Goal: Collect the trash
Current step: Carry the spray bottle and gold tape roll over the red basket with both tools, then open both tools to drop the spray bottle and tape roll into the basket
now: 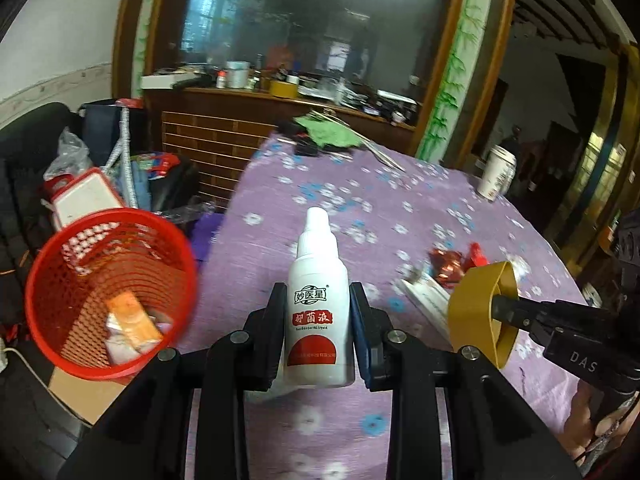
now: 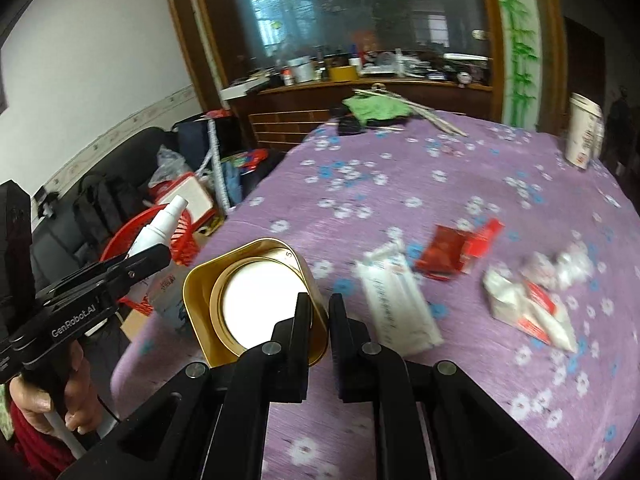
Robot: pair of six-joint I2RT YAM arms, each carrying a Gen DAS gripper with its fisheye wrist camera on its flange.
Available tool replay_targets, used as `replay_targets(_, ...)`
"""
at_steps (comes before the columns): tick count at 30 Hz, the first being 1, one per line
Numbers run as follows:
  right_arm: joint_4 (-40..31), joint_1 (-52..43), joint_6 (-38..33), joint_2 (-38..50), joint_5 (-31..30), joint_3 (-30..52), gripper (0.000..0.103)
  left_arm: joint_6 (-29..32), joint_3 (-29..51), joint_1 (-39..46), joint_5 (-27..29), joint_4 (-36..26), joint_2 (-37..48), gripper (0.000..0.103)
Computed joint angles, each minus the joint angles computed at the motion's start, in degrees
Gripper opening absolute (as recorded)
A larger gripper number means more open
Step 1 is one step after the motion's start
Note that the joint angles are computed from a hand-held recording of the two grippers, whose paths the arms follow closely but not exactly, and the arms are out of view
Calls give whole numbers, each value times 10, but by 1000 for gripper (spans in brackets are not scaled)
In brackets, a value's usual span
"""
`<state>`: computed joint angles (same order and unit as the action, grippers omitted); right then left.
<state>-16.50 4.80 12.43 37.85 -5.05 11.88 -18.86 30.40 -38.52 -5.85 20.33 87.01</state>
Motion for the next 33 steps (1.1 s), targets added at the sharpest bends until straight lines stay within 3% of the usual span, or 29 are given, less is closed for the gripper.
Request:
replay_targets(8,92,136,42,156,70,66,10,34,-19,118,47,-15,-36,29)
replay_targets(16,154,193,55,312,73,150,10,64,-26,222,95,-6,-26,29)
replay_targets(23,180,232,62,435,79,240,10,78,2,304,151,-1,12,29)
replay_targets(33,185,274,69,592,85,376,10,83,30,359,180,12,64,29)
